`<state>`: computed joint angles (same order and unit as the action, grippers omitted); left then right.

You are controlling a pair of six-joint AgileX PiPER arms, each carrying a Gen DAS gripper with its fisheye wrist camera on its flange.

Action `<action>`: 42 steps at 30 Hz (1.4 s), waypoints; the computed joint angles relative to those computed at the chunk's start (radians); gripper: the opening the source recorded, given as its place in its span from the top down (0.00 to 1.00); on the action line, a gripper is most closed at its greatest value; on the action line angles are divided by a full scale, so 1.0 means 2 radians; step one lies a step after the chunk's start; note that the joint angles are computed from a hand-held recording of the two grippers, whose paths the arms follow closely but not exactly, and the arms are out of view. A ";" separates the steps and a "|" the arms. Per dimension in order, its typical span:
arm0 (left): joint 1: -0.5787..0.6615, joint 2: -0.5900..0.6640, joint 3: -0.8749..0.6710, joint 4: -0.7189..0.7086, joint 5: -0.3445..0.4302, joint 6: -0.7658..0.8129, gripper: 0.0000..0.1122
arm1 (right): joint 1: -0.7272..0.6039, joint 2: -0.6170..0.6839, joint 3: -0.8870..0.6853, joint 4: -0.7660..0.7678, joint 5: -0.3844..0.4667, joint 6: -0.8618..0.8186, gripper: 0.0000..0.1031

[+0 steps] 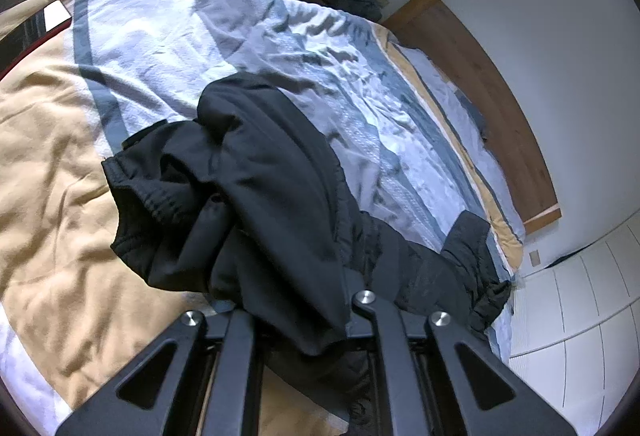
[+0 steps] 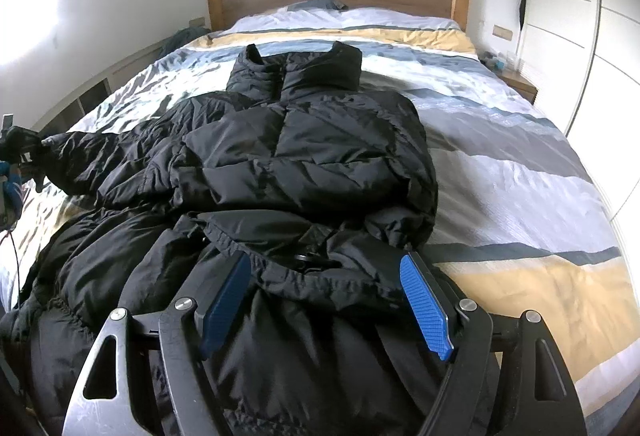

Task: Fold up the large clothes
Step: 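Fold the gripped sleeve across the coat body with the left tool and release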

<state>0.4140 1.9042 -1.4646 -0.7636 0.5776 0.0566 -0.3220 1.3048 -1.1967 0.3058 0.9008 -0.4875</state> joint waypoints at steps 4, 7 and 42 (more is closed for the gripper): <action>-0.004 -0.006 0.007 -0.016 -0.002 0.019 0.93 | -0.010 -0.002 0.001 0.006 0.002 -0.007 0.26; -0.006 -0.010 0.010 -0.021 -0.001 0.024 0.93 | -0.013 -0.003 -0.002 0.005 0.004 -0.009 0.26; -0.418 -0.012 -0.083 0.385 0.064 -0.220 0.93 | -0.187 -0.029 -0.054 0.094 0.103 -0.114 0.26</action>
